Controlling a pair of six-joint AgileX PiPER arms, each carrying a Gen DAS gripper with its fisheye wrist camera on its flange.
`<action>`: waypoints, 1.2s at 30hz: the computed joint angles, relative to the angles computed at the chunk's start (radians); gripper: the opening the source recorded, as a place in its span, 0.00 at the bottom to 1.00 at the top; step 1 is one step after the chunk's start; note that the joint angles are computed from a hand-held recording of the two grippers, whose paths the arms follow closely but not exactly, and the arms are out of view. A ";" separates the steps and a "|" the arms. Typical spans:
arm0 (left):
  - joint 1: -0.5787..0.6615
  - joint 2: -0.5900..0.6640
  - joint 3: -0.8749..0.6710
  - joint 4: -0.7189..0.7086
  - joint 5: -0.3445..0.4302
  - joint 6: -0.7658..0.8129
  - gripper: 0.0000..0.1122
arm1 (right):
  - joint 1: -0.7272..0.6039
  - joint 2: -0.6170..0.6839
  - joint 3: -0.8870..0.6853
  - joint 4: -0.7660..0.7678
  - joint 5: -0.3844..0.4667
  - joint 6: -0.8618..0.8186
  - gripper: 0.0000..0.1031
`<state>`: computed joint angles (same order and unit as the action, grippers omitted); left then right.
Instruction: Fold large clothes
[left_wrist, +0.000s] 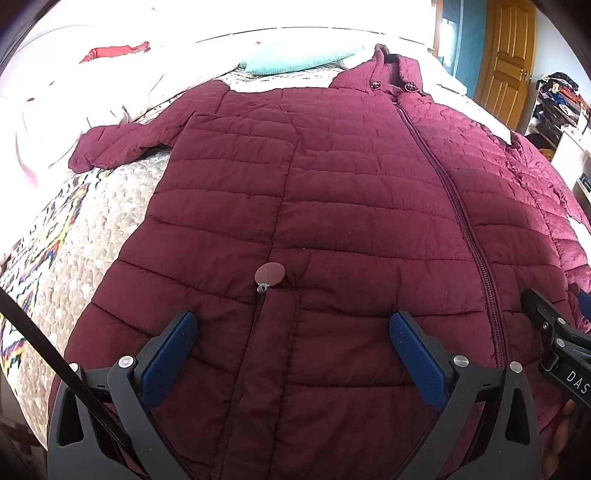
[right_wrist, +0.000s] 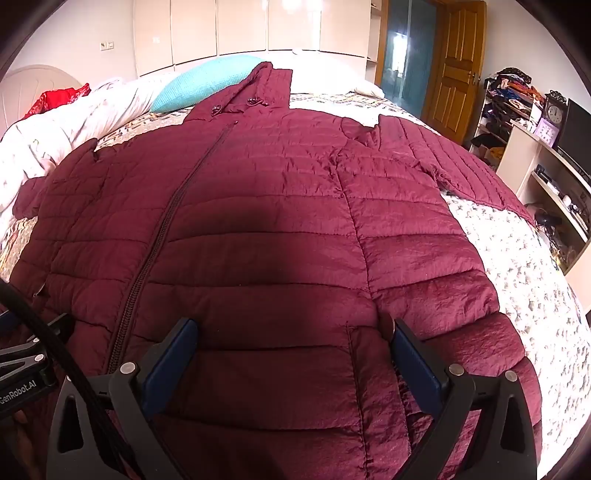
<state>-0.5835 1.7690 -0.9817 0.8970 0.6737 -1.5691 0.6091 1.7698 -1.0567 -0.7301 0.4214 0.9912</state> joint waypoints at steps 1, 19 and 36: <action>0.001 0.001 -0.002 -0.001 0.001 0.002 0.92 | -0.001 0.001 -0.002 0.001 0.000 -0.001 0.99; -0.002 -0.011 0.021 0.012 -0.003 -0.012 0.92 | 0.006 0.004 -0.007 0.000 0.009 0.002 1.00; 0.000 -0.011 0.027 0.025 -0.020 -0.033 0.92 | 0.014 0.021 -0.022 -0.030 0.029 0.028 1.00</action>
